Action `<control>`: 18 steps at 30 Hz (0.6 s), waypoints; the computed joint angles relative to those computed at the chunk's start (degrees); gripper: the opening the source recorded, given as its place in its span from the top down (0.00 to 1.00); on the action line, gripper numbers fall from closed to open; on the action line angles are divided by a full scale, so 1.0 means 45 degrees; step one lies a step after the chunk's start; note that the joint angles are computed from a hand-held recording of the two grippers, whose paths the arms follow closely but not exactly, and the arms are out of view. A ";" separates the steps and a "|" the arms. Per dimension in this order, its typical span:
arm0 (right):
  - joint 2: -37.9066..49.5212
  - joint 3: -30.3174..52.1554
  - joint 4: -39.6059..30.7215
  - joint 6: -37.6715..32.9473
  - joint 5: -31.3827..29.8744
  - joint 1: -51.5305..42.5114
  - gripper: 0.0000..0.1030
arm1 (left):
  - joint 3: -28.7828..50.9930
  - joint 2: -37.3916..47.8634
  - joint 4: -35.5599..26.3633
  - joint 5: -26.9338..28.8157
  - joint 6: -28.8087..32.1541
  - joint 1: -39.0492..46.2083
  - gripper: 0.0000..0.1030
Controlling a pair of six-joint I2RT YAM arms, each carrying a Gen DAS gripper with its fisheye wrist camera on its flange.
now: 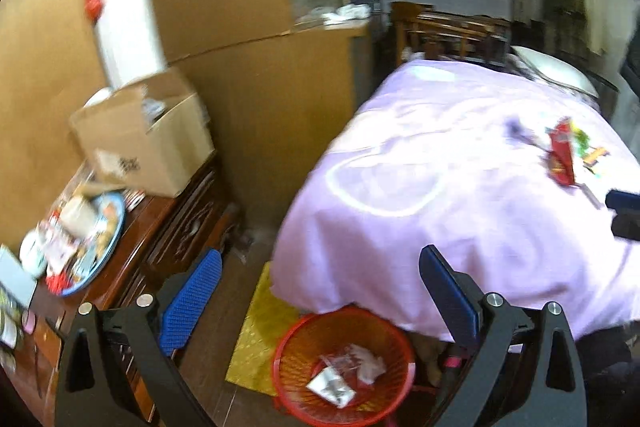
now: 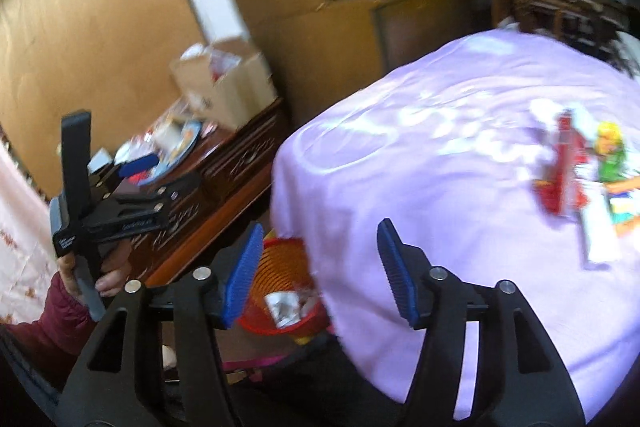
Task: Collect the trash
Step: 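Move both grippers back over the remaining trash on the bed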
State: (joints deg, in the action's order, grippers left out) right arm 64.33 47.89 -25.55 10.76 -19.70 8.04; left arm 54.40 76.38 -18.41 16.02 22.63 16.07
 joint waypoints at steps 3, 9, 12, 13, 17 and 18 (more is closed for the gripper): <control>-0.0855 -0.0466 -0.0282 -0.0557 -0.0707 -0.1780 0.39 | -0.0200 -0.0697 -0.0430 -0.0836 -0.0250 -0.1680 0.06; -0.1013 -0.1249 -0.0118 -0.2238 -0.2048 -0.6261 0.33 | -0.0092 -0.0216 -0.0492 -0.2772 -0.1002 -0.4812 0.06; -0.0161 -0.1512 0.0569 -0.2860 -0.2097 -0.8076 0.33 | 0.0594 0.0989 -0.0510 -0.3421 -0.1672 -0.6301 0.06; 0.0381 -0.1537 0.0955 -0.3028 -0.1966 -0.8695 0.33 | 0.0920 0.1482 -0.0435 -0.3555 -0.1951 -0.6779 0.06; 0.2119 -0.1413 0.2026 -0.3275 -0.1754 -0.9963 0.33 | 0.2778 0.3638 -0.0604 -0.3614 -0.2902 -0.8213 0.06; 0.2428 -0.1390 0.2259 -0.3268 -0.1606 -1.0149 0.33 | 0.3188 0.4060 -0.0680 -0.3637 -0.3055 -0.8453 0.06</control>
